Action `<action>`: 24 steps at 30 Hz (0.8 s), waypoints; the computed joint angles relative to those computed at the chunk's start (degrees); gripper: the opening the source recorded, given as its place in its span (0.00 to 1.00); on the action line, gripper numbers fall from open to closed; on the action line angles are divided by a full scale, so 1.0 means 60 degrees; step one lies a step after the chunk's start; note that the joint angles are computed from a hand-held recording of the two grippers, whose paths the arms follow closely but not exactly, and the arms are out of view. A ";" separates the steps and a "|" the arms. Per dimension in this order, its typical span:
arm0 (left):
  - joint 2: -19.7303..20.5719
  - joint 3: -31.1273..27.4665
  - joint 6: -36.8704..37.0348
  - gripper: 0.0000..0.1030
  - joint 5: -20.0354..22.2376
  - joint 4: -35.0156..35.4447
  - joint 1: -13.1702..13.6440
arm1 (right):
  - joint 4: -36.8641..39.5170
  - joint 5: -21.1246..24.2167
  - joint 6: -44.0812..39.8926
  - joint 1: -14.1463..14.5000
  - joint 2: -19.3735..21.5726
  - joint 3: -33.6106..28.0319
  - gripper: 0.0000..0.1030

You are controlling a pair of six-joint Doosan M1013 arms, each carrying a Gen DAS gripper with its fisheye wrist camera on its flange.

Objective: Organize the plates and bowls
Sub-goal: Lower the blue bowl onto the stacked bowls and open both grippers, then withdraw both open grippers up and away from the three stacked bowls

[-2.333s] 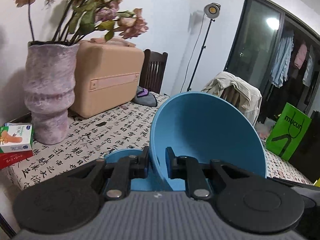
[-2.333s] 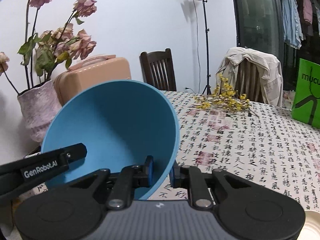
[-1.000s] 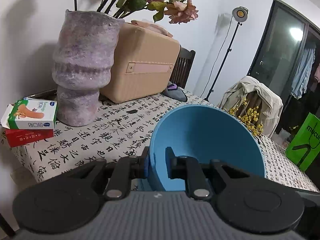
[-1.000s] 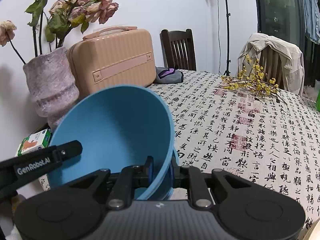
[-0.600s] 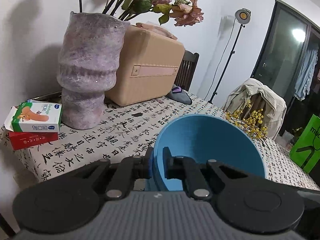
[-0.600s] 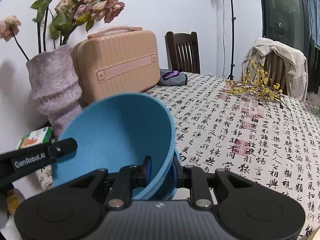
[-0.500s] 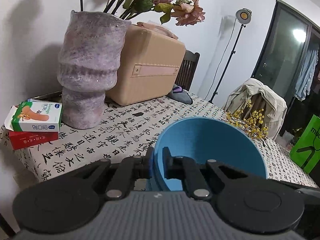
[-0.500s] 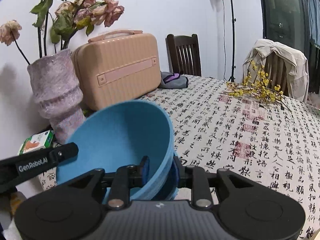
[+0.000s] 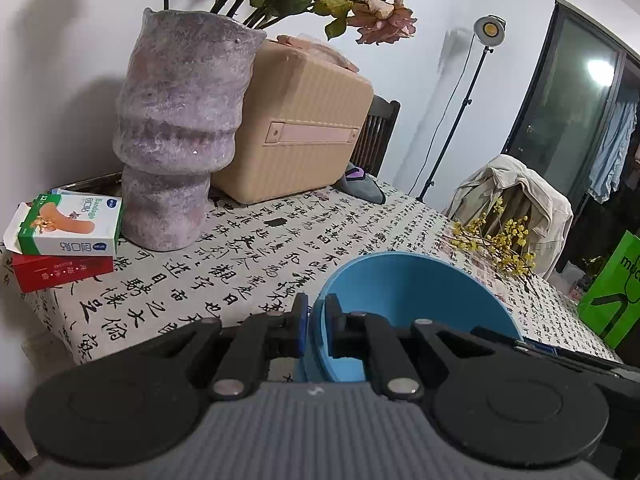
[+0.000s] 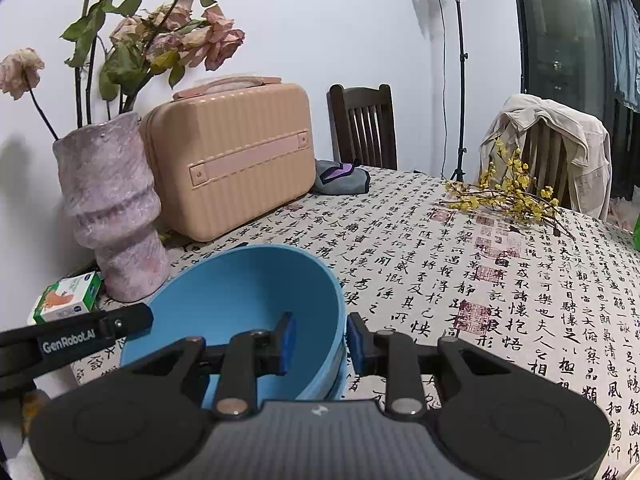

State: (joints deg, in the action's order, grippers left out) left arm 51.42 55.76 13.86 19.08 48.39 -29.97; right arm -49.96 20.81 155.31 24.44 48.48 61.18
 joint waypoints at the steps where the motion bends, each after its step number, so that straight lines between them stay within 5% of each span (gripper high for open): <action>1: 0.0000 -0.0001 -0.0011 0.09 0.0012 0.0025 -0.0007 | 0.0001 -0.0037 0.0019 -0.0006 -0.0010 0.0019 0.22; 4: 0.0004 -0.0005 -0.0033 0.09 0.0016 0.0061 -0.0012 | -0.0594 0.0277 0.0476 0.0054 0.0026 -0.0022 0.11; 17: 0.0001 -0.0117 0.0464 0.10 -0.0009 -0.0414 0.0008 | 0.0343 0.0435 -0.0250 0.0006 0.0131 -0.0178 0.10; 21: -0.0127 0.0120 0.0062 0.12 -0.0307 -0.0085 0.0054 | -0.0084 0.0056 0.0460 -0.0036 -0.0024 0.0106 0.18; 23: -0.0238 0.0322 -0.0301 0.15 -0.0562 0.0321 0.0081 | -0.0800 -0.0299 0.1308 -0.0060 -0.0176 0.0409 0.31; 24: -0.0315 0.0465 -0.0632 0.27 -0.0706 0.0680 0.0092 | -0.1531 -0.0498 0.2109 -0.0066 -0.0277 0.0624 0.45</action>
